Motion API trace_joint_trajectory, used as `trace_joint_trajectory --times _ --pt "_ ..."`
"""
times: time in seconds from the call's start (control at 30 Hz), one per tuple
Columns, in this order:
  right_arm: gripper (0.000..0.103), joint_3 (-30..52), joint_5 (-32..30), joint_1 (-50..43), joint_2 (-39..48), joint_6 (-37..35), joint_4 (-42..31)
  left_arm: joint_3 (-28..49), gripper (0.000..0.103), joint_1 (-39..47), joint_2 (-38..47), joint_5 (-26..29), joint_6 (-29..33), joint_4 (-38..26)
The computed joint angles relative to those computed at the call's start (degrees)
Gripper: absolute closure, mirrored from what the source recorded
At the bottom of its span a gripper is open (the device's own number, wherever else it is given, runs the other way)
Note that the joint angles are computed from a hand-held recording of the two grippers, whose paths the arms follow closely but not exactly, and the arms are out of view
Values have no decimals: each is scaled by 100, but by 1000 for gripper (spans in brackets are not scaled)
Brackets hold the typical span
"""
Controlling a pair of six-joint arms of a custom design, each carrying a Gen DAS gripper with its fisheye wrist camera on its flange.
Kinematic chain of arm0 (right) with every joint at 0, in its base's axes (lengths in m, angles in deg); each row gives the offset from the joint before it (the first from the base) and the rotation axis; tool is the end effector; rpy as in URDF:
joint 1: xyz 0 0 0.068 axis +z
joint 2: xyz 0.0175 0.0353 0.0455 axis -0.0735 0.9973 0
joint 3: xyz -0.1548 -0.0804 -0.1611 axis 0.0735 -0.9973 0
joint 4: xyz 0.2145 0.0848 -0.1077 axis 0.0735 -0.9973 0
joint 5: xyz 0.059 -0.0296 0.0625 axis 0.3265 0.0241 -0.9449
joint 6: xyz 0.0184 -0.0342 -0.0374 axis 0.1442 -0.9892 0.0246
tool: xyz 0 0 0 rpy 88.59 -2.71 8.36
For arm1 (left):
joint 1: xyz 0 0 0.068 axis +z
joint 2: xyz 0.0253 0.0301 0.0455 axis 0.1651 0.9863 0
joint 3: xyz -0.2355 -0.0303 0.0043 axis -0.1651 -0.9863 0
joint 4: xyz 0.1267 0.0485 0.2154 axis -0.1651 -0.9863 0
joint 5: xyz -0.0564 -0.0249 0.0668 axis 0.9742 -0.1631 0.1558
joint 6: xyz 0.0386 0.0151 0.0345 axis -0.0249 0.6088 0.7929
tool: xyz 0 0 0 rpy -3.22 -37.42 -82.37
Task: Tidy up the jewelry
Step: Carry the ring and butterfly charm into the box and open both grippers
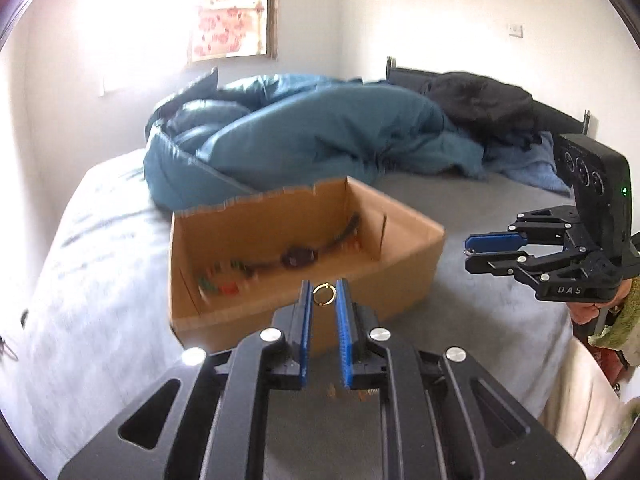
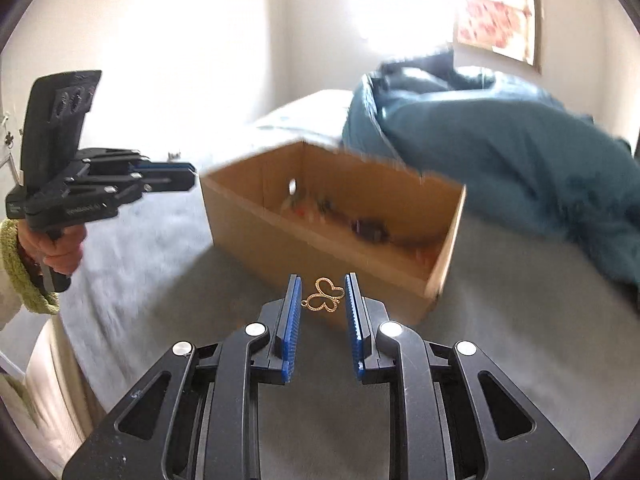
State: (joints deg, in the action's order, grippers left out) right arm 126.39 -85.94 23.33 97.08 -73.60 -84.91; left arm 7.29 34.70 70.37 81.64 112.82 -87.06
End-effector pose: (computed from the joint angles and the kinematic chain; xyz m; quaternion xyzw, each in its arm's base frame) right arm 0.1885 0.0986 0.2411 -0.2131 0.8671 0.1093 0.4367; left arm 0.2413 0.0857 0.2449 0.2520 0.8437 -0.1316 0.4554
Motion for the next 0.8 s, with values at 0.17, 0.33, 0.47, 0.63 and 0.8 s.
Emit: trace_joint_trajectory --times 0.17,0.33,0.47,0.63,0.8 --pt "83 747 -348 -391 1059 -310 464 655 92 -519 674 -385 -498 437" --pt "83 1379 -689 -646 2331 -337 755 1277 92 -1027 1660 -1039 -705 792" --pt "83 1789 -734 -689 3079 -395 782 1743 91 -1256 2419 -1567 -911 952" --pt "82 1917 -771 -733 3493 -393 917 2045 89 -1329 2918 -1808 -1010 949" --pt "79 1925 -752 -770 3521 -403 938 1901 76 -1328 2849 -1834 -977 1076"
